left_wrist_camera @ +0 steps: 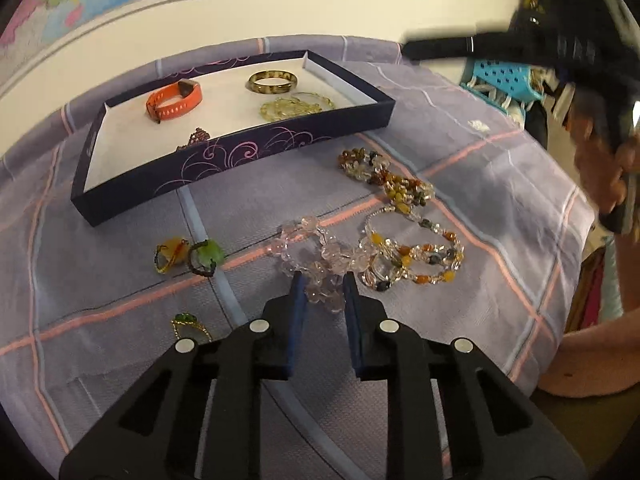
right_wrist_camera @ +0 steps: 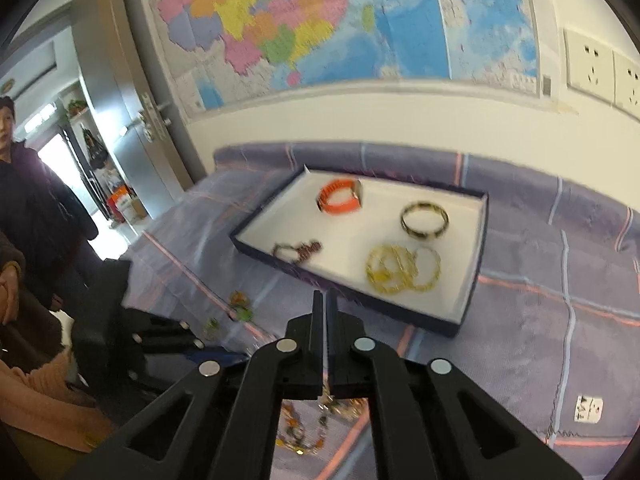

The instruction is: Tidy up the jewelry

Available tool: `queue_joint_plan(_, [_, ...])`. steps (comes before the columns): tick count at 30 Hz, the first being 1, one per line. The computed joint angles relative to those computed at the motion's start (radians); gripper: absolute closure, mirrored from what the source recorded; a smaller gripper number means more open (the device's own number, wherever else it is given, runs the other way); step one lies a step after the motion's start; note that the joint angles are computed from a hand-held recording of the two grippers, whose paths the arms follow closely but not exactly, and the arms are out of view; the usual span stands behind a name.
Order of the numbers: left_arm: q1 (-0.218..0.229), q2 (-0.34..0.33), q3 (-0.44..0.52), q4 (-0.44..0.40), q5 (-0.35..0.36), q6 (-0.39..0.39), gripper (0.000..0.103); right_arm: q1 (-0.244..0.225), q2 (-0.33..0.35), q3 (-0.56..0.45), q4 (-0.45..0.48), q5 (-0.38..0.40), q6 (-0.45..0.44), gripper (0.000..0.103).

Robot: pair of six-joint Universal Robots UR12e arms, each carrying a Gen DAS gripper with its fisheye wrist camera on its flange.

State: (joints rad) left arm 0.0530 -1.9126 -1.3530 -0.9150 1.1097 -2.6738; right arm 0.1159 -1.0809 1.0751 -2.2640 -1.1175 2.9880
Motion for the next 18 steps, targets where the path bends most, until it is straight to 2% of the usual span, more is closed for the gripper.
queue_joint_plan(1, [-0.001,0.001,-0.001,0.002,0.0,-0.004,0.084,0.0,0.004,-0.004,0.033,-0.01,-0.007,0.094])
queue_joint_plan(3, [-0.001,0.0,-0.002,0.01,-0.001,-0.015,0.084,0.001,0.014,-0.015,0.12,-0.025,-0.017,0.077])
queue_joint_plan(5, [-0.001,0.0,-0.002,0.012,-0.003,-0.023,0.084,0.002,0.019,-0.012,0.159,-0.02,-0.017,0.071])
queue_joint_plan(7, [0.002,-0.003,0.002,0.007,-0.014,-0.039,0.084,0.008,0.021,-0.005,0.155,-0.039,-0.003,0.071])
queue_joint_plan(9, [0.005,-0.004,0.005,0.009,-0.021,-0.051,0.084,0.01,0.031,-0.012,0.17,-0.027,0.013,0.071])
queue_joint_plan(11, [0.005,-0.006,0.009,0.013,-0.018,-0.059,0.084,0.02,0.042,-0.026,0.183,-0.054,0.012,0.071])
queue_joint_plan(13, [0.009,-0.007,0.012,0.014,-0.035,-0.066,0.084,0.025,0.048,-0.028,0.182,-0.075,0.012,0.078])
queue_joint_plan(14, [0.01,-0.007,0.013,0.017,-0.041,-0.072,0.084,0.027,0.047,-0.027,0.178,-0.086,0.008,0.089])
queue_joint_plan(18, [0.015,-0.011,0.026,0.025,-0.068,-0.089,0.084,0.017,0.032,-0.014,0.138,-0.054,0.014,0.094])
